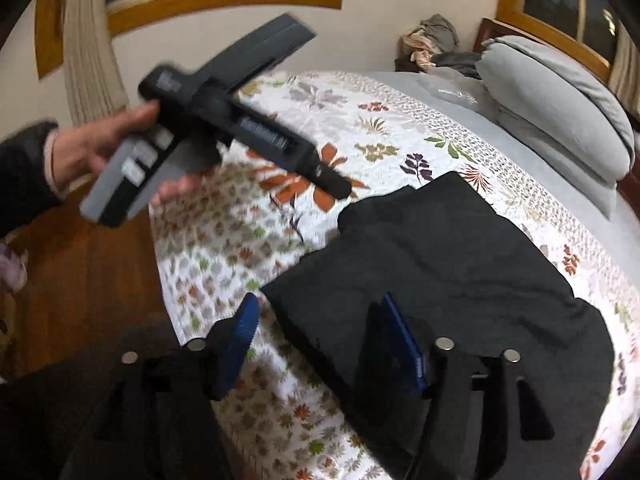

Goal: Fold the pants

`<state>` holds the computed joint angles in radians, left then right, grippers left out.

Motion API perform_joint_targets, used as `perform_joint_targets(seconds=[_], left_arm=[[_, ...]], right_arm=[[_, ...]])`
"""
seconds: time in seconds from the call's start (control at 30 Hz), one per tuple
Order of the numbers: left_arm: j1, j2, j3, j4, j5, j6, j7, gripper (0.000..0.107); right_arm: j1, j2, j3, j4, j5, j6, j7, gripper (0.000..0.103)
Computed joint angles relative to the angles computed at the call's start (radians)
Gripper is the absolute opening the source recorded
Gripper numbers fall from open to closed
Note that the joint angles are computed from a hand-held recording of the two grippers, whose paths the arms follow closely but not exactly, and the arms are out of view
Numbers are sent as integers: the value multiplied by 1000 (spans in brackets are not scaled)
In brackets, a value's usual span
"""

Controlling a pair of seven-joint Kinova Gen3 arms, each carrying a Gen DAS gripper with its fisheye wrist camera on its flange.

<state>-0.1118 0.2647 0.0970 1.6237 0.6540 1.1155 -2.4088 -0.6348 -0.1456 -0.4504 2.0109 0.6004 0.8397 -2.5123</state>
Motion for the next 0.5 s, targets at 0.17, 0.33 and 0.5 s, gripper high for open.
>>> perform_joint_targets(seconds=[0.17, 0.33, 0.5], left_arm=[[27, 5, 20, -9, 13, -7, 2, 100], [56, 28, 54, -70, 29, 65, -16, 100], [114, 51, 59, -127, 0, 83, 17, 100]], right_arm=[[-44, 88, -26, -10, 153, 79, -131, 63], [-86, 71, 16, 8, 157, 67, -149, 61], [-53, -25, 34, 53, 95, -9, -149, 61]])
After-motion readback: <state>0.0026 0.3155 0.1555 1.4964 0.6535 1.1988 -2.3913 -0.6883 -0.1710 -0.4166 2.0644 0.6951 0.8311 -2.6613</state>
